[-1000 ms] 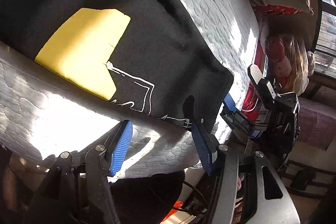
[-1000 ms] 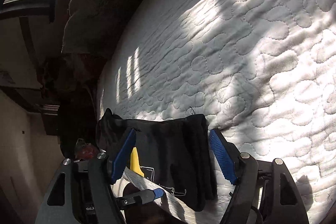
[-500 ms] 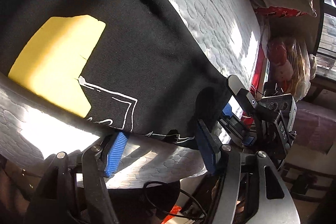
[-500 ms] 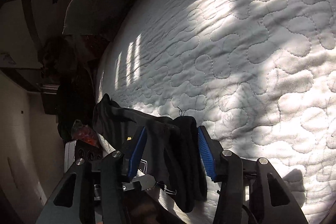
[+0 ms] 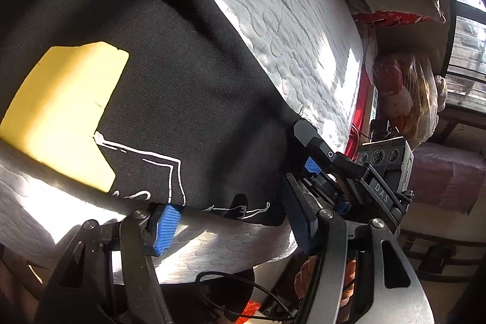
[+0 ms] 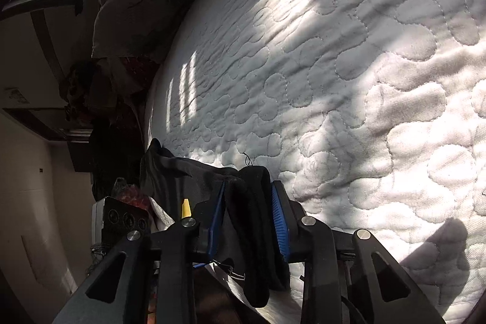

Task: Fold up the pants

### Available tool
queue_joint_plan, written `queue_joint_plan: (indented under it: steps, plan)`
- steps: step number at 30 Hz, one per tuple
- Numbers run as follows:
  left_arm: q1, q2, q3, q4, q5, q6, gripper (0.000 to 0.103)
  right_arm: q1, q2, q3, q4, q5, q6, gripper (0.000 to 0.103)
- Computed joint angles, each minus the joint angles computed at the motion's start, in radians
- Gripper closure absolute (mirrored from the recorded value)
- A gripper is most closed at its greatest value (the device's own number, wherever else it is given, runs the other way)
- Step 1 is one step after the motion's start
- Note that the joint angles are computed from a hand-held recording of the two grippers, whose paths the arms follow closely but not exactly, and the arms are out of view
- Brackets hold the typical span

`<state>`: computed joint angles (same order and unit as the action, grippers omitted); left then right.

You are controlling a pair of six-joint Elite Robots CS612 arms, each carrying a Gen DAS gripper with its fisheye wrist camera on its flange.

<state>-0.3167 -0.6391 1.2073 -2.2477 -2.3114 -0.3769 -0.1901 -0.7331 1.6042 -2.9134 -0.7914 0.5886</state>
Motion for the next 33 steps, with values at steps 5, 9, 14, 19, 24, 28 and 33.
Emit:
queue_joint_plan:
  steps: [5, 9, 14, 19, 24, 28, 33]
  plan:
    - [-0.002, 0.007, -0.029, 0.084, 0.024, 0.064, 0.092, 0.02, -0.029, 0.002, 0.038, -0.092, -0.009, 0.082]
    - [0.01, 0.014, -0.037, 0.105, -0.022, 0.064, 0.096, 0.015, -0.032, 0.028, -0.037, -0.063, 0.074, 0.082]
    - [0.014, 0.005, -0.037, 0.098, -0.048, 0.083, 0.096, 0.018, -0.045, 0.05, -0.088, -0.069, 0.142, 0.082]
    - [0.023, 0.008, -0.045, 0.123, -0.087, 0.087, 0.096, 0.033, -0.063, 0.041, -0.053, -0.121, 0.152, 0.082]
    - [0.038, 0.003, -0.043, 0.094, -0.135, 0.078, 0.096, 0.05, -0.077, 0.023, -0.025, -0.142, 0.15, 0.082]
    - [0.056, 0.003, -0.046, 0.054, -0.166, 0.048, 0.096, 0.066, -0.082, -0.004, 0.0, -0.151, 0.149, 0.083]
    - [0.096, 0.017, -0.059, -0.021, -0.21, -0.036, 0.096, 0.094, -0.06, -0.07, 0.02, -0.132, 0.165, 0.083]
